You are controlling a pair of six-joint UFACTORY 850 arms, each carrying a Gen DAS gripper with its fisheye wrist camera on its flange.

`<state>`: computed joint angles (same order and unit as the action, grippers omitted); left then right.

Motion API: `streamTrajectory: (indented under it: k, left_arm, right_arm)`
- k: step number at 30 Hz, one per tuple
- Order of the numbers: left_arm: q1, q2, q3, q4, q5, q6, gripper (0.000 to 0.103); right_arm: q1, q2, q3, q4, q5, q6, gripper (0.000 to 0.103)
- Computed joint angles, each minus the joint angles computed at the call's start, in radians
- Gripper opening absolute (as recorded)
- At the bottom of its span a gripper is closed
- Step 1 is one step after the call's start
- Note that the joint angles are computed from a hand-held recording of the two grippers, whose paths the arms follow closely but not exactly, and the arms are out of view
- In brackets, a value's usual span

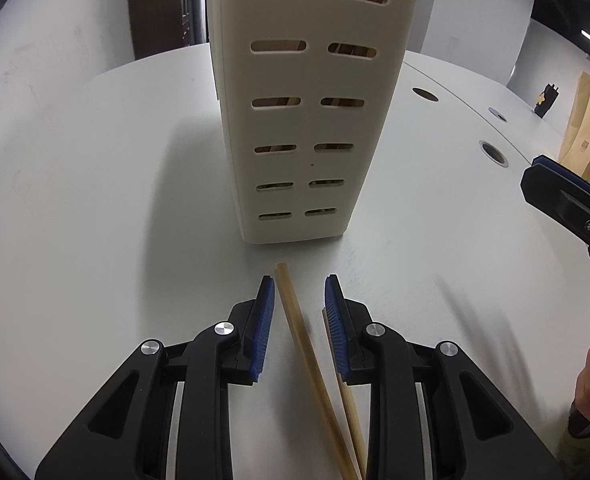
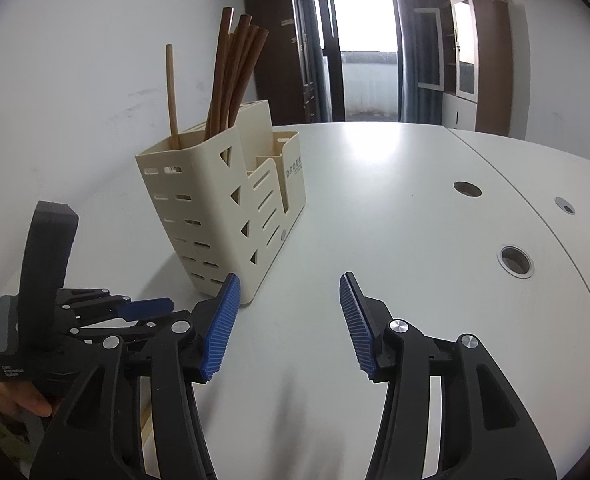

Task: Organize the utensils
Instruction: 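Lower the open left gripper to the loose bamboo chopsticks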

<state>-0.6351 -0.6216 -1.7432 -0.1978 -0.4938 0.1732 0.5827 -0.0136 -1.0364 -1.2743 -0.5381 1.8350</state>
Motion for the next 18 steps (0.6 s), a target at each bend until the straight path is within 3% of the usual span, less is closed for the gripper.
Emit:
streamTrajectory:
  k: [15, 18]
  left_arm:
    - [-0.012, -0.055, -0.047, 0.074, -0.016, -0.038, 0.026]
    - [-0.016, -0.066, -0.062, 0.086, -0.018, -0.045, 0.02]
  right_arm:
    - [0.005, -0.014, -0.013, 0.054, -0.011, -0.054, 0.052]
    - [0.005, -0.02, -0.017, 0.072, -0.012, -0.072, 0.052]
